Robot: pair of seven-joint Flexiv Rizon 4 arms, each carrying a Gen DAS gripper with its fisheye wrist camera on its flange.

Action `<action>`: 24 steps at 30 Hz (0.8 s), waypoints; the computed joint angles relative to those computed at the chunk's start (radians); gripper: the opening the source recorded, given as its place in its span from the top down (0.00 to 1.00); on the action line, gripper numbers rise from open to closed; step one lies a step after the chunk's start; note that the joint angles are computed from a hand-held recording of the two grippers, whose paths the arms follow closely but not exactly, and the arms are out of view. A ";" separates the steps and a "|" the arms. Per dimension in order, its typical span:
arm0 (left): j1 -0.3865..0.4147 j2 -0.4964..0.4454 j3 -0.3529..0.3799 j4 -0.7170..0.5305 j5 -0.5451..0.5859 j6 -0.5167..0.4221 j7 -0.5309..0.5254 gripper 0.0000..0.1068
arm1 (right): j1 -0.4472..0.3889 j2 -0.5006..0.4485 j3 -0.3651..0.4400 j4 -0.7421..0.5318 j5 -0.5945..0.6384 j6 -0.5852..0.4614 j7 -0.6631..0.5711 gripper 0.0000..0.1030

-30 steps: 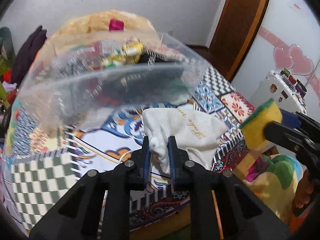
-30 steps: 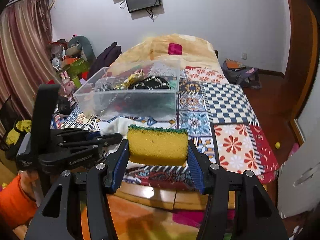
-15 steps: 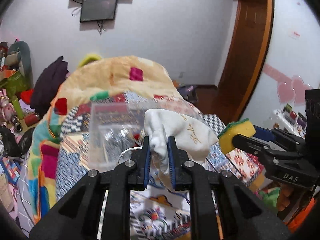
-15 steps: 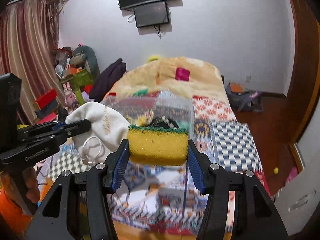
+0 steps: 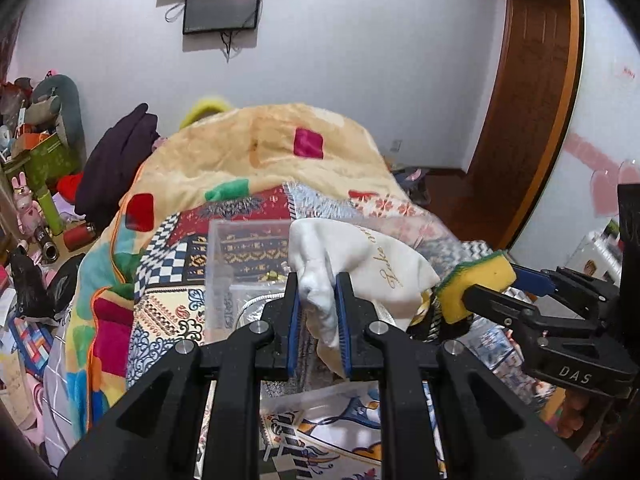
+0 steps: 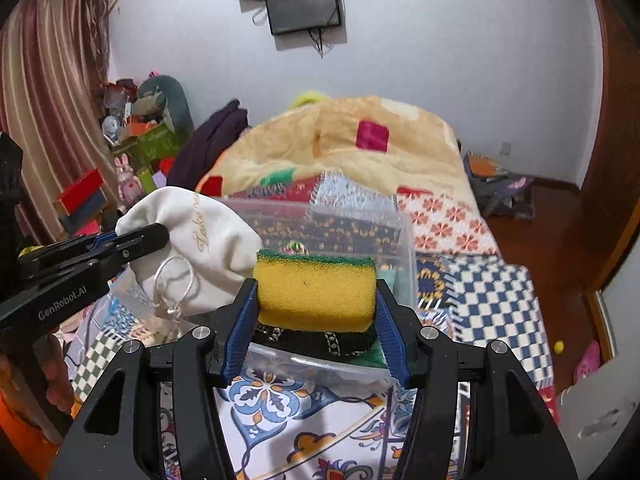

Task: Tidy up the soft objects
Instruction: 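Lower the bag and sponge into the clear box and open both tools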

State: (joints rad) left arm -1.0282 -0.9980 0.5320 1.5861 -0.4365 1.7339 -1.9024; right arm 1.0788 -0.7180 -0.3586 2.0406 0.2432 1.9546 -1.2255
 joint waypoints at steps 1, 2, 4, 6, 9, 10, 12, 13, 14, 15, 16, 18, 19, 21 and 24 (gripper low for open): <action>0.000 -0.010 0.003 -0.011 -0.001 -0.014 0.002 0.85 | -0.005 -0.005 0.003 -0.008 -0.004 -0.014 0.003 0.49; 0.002 -0.017 0.004 -0.021 0.002 -0.026 0.000 0.85 | -0.009 -0.015 0.006 -0.015 -0.010 -0.027 0.008 0.49; 0.024 -0.025 -0.016 -0.043 0.020 -0.047 -0.004 0.85 | -0.018 -0.020 0.009 -0.020 -0.028 -0.044 0.018 0.49; 0.040 -0.029 -0.028 -0.060 0.044 -0.070 -0.014 0.85 | -0.022 -0.025 0.009 -0.017 -0.043 -0.051 0.028 0.49; 0.051 -0.026 -0.037 -0.071 0.079 -0.094 -0.039 0.79 | -0.013 -0.021 -0.003 -0.007 -0.052 -0.055 0.045 0.47; 0.058 -0.021 -0.046 -0.069 0.095 -0.094 -0.045 0.75 | -0.002 -0.017 -0.015 -0.001 -0.053 -0.063 0.050 0.47; 0.053 -0.012 -0.041 -0.061 0.121 -0.097 -0.064 0.67 | 0.007 -0.003 -0.022 0.012 -0.063 -0.071 0.057 0.46; 0.050 -0.005 -0.039 -0.053 0.136 -0.093 -0.074 0.62 | 0.008 0.000 -0.028 0.014 -0.069 -0.075 0.060 0.44; 0.042 0.000 -0.031 -0.044 0.148 -0.089 -0.084 0.60 | 0.022 0.002 -0.042 0.020 -0.068 -0.076 0.065 0.40; 0.032 0.006 -0.020 -0.036 0.157 -0.086 -0.093 0.59 | 0.039 0.004 -0.060 0.025 -0.066 -0.076 0.069 0.39; 0.025 0.012 -0.014 -0.028 0.165 -0.082 -0.100 0.59 | 0.040 0.002 -0.064 0.026 -0.069 -0.070 0.071 0.37; 0.012 0.027 -0.003 -0.006 0.177 -0.064 -0.112 0.58 | 0.061 0.016 -0.082 0.048 -0.062 -0.051 0.066 0.36; 0.005 0.038 0.001 0.010 0.180 -0.049 -0.114 0.58 | 0.063 0.021 -0.084 0.055 -0.057 -0.039 0.061 0.36; -0.015 0.056 0.014 0.041 0.172 -0.017 -0.115 0.58 | 0.087 0.042 -0.098 0.076 -0.035 -0.013 0.046 0.36; -0.045 0.087 0.027 0.090 0.143 0.052 -0.098 0.58 | 0.153 0.068 -0.143 0.105 0.025 0.034 0.005 0.36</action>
